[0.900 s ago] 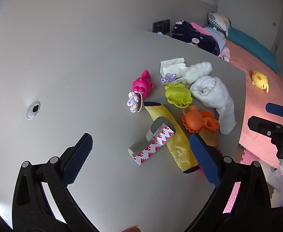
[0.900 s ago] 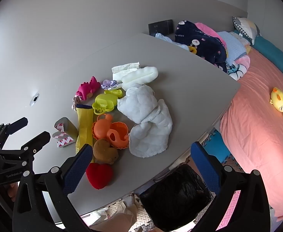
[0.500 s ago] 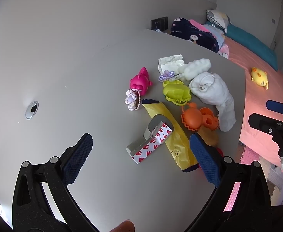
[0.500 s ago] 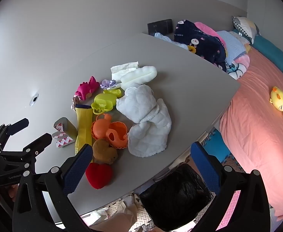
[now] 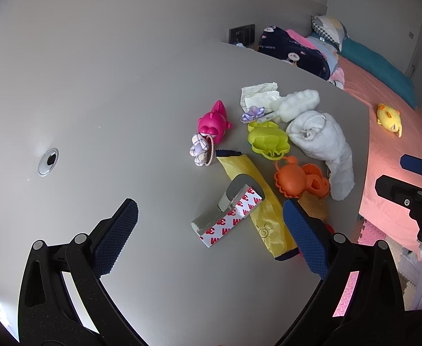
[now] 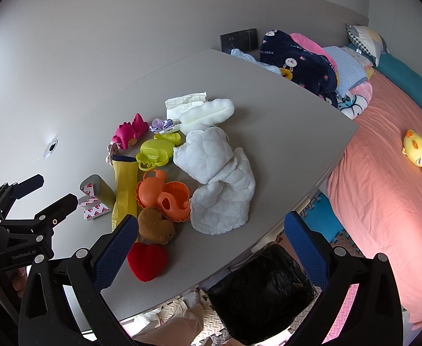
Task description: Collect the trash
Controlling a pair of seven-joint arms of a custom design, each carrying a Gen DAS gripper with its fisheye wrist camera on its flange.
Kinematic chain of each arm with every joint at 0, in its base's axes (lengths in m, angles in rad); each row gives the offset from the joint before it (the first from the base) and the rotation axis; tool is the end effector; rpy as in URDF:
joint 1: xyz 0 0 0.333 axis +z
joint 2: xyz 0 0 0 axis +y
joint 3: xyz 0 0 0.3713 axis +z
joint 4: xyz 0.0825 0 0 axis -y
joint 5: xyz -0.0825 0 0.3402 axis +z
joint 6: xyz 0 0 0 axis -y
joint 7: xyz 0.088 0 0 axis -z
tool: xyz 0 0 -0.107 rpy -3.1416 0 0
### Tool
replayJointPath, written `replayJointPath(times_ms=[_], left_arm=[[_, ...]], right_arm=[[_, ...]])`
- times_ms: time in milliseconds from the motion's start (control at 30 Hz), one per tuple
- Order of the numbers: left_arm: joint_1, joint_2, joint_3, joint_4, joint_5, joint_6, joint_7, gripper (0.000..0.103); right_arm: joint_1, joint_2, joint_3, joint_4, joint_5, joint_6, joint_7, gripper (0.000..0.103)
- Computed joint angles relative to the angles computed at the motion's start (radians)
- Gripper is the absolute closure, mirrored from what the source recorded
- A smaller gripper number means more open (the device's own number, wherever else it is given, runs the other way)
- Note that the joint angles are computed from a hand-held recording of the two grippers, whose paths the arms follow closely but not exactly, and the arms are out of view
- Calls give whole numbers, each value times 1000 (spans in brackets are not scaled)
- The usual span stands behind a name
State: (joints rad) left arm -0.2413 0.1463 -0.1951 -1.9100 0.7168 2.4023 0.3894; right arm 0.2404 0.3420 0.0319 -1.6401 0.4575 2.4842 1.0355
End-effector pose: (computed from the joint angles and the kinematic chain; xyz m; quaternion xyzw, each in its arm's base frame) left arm 0.5436 -0.2408 0.5347 -0.7638 0.5650 -0.1714 0.2609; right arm 0.6520 0.1765 0.5430 -0.8218 0.4823 -0.0799 0.2926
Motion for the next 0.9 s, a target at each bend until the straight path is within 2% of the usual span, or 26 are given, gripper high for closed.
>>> replayJointPath(times_ms=[900], left_arm=[[-1,8,0,2,-4,1,13,6]], right_arm=[[-1,3,-2,3,-4,-1,5,2]])
